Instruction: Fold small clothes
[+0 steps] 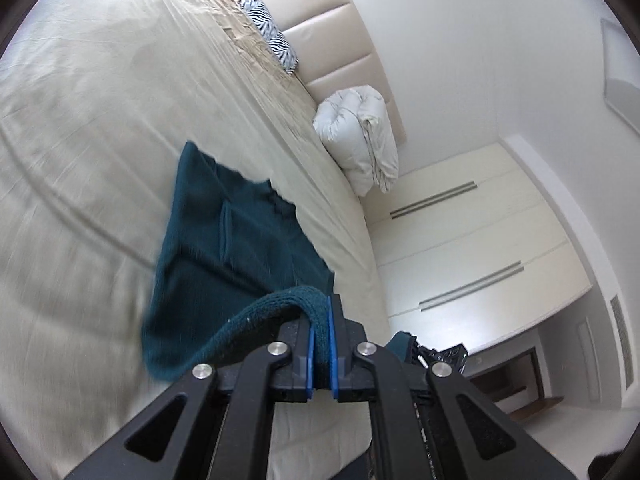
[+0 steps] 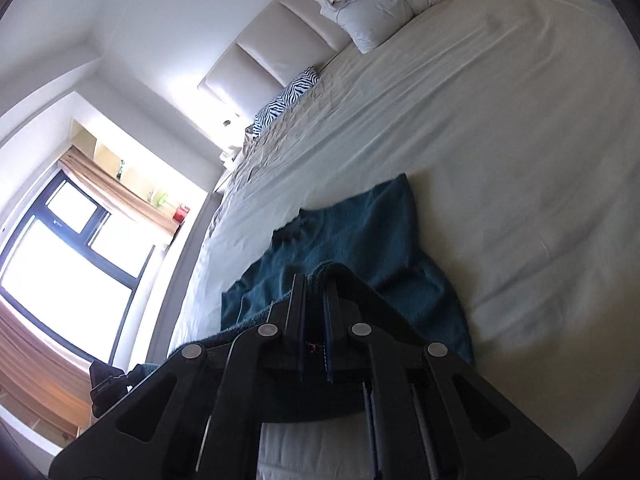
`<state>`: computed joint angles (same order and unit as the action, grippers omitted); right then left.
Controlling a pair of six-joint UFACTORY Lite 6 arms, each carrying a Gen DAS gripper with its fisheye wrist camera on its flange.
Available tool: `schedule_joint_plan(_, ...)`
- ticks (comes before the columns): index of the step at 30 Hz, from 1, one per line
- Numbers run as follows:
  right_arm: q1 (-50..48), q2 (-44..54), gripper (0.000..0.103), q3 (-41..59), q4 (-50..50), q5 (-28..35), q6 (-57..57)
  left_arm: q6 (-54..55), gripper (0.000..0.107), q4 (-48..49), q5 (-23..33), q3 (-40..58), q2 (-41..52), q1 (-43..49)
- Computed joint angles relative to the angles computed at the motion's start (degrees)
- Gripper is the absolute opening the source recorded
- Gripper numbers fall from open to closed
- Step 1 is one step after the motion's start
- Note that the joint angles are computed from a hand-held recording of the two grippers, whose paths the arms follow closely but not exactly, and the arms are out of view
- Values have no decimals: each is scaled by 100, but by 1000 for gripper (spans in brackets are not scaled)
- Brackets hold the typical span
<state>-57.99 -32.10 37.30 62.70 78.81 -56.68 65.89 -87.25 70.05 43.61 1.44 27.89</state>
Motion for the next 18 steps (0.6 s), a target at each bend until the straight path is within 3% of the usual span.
schedule_joint_plan(7,2034,1766,6,1012,789,-2371,232,-499,5,-369,-565,2160,1857,-662)
schedule_joint_plan(18,3460,4869,6,3130,1253,-4248,315,-1971,5,86,-1431,5725,4973,-1221)
